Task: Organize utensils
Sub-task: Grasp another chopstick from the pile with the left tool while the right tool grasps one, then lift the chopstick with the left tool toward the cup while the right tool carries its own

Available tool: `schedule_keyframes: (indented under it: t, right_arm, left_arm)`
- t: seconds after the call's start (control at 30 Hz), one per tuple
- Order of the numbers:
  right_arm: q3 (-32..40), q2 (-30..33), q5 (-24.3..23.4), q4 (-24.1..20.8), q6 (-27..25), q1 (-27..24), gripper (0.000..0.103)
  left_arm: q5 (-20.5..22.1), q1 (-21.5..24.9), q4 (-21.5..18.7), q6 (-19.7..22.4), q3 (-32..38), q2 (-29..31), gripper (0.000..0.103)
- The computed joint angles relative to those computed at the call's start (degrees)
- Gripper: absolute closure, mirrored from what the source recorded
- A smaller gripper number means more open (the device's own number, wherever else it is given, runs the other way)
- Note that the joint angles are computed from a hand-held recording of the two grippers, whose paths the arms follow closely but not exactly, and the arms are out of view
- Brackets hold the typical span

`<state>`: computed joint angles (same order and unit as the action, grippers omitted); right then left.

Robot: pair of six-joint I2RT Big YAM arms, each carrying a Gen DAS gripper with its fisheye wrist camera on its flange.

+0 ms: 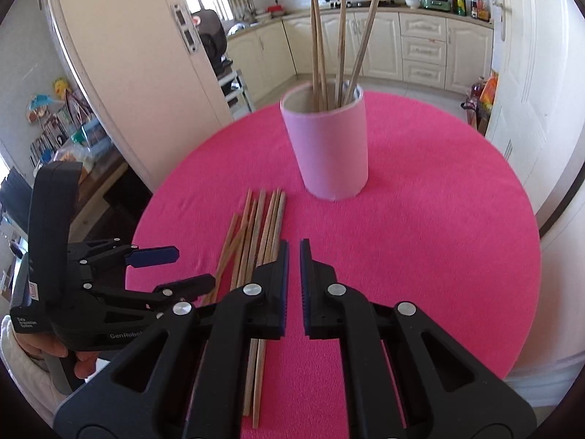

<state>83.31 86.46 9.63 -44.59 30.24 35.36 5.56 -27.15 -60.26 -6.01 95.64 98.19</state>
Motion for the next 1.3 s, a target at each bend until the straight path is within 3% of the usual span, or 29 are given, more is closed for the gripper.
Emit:
schedule_keyframes:
  t: [0.17, 0.3, 0.37, 0.93, 1.3]
  right_arm:
    - [0.4, 1.2, -1.3, -1.7, 0.4, 0.2, 0.096]
    - [0.3, 1.6, -2.1, -2.3, 0.7, 0.2, 0.096]
    - [0.7, 2.0, -2.2, -2.9, 0.4, 0.3, 0.096]
    - [7.0, 9.1, -9.4, -7.4, 0.3, -1.0, 0.096]
    - [14.1, 14.0, -7.1, -14.6, -2.2, -0.4, 0.096]
  left_arm:
    - [0.5, 0.1, -1.0, -0.3, -1.4, 0.0, 0.074]
    - [0.6, 0.0, 0.2, -0.5, -2.9, -0.3, 0.077]
    - [1.0, 0.0, 0.7, -0.8, -3.1, -0.4, 0.096]
    - [2.3, 1.6, 4.9, -7.1, -0.7, 0.4, 0.097]
    - [3.3, 2.2, 5.5, -7.7, 0.7, 1.8, 0.097]
